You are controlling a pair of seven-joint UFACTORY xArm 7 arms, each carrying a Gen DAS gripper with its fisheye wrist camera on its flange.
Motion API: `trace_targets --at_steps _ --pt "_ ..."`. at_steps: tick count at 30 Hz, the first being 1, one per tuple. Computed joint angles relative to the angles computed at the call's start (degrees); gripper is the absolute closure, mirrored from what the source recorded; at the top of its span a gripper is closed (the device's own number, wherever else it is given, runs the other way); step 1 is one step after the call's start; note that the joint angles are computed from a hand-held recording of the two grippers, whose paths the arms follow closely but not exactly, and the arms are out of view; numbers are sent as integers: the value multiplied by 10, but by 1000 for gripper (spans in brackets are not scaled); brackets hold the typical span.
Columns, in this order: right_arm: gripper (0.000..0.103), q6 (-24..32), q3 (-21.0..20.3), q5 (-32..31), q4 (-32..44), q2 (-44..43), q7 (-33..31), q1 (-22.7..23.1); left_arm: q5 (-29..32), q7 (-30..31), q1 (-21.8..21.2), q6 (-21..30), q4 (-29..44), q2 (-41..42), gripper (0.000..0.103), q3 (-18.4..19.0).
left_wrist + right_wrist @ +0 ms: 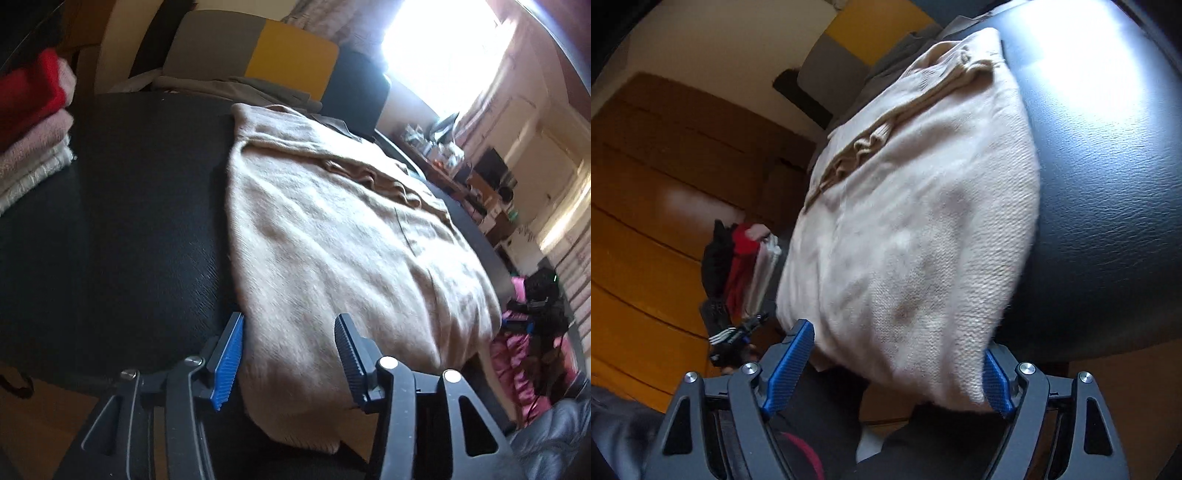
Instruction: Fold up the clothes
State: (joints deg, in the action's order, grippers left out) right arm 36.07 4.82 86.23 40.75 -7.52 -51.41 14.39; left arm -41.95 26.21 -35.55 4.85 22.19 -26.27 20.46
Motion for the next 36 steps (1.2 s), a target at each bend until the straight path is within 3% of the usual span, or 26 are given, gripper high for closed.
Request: trace_targets --at_steps 6,9,11,13,14,15,19,22,28,33,34,36 --pt "24 -62 22 -31 0 0 6 22 28 -48 43 31 -21 -18 54 -58" --pt "24 -67 23 -89 8 5 50 28 44 -77 59 29 -29 -18 55 -85" --pt "29 -76 24 -138 10 5 93 31 62 -98 76 41 -23 -12 67 -94" --pt "58 -101 30 -207 6 2 149 34 69 -105 84 60 -13 -8 95 -90" --pt "69 -113 32 -245 2 0 180 36 70 -105 87 70 -8 -6 95 -88" --pt "94 -109 26 -265 -3 -4 197 35 67 -94 83 76 -3 -5 95 -81" --pt "94 -83 -4 -249 -19 -12 181 37 2 -10 45 117 19 -14 96 -29" --pt "94 -53 -19 -198 -15 -25 142 37 -75 86 8 150 43 -40 96 23" --pt "94 9 -29 -114 52 -7 69 21 -212 229 -34 207 138 -18 96 93" --pt "94 36 -15 -75 159 58 45 -1 -366 344 -80 295 288 100 96 176" --pt "94 39 -12 -70 187 78 45 -7 -398 358 -67 316 314 128 96 174" --pt "94 34 -6 -68 249 127 55 -22 -476 369 -64 375 395 224 96 206"
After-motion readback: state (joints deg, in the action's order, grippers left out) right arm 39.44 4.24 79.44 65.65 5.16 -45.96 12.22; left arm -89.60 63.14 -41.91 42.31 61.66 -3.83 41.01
